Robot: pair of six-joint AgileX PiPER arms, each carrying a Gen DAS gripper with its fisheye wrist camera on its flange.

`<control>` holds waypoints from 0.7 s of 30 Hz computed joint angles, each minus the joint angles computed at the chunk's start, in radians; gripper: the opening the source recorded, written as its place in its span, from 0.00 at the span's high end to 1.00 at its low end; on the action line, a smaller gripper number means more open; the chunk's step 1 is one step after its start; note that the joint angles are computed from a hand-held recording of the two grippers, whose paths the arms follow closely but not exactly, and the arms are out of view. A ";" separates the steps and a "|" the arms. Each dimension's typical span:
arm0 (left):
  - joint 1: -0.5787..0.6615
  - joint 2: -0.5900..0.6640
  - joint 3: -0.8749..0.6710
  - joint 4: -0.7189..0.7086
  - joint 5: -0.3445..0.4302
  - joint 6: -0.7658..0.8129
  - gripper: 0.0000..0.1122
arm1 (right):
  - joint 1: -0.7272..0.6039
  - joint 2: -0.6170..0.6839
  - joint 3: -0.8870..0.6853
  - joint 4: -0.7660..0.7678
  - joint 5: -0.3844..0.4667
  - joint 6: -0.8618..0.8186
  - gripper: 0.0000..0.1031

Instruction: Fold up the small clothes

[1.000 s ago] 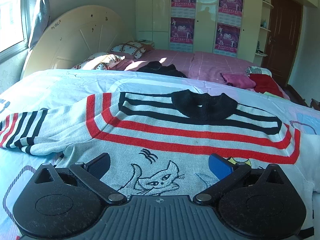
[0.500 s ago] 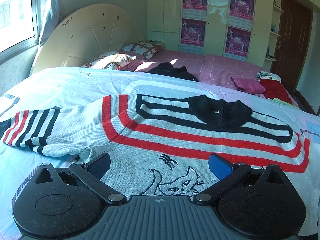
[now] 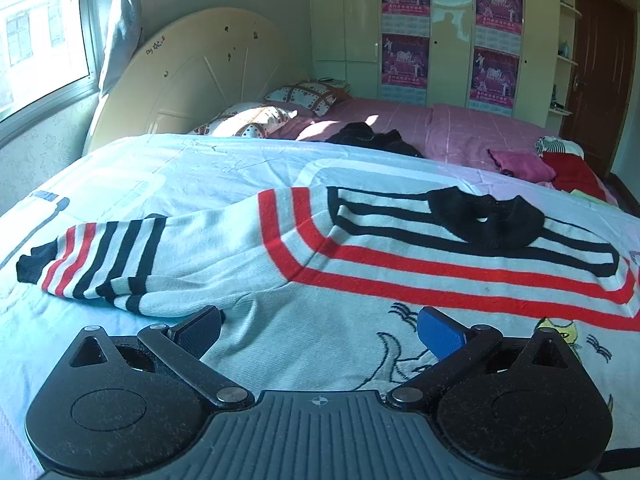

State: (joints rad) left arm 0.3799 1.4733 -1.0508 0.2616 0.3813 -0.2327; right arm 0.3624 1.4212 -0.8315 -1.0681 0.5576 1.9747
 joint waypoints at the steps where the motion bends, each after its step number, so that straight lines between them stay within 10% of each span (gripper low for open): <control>1: 0.018 -0.001 -0.003 -0.035 0.004 0.043 0.08 | 0.017 0.011 -0.029 0.031 0.040 -0.045 0.94; 11: 0.298 0.042 -0.020 -0.487 -0.018 0.692 0.08 | 0.358 0.161 -0.377 -0.053 0.322 -0.156 0.93; 21: 0.512 0.267 -0.235 -0.949 0.124 1.238 0.08 | 0.627 0.693 -1.146 0.156 0.466 -0.507 0.93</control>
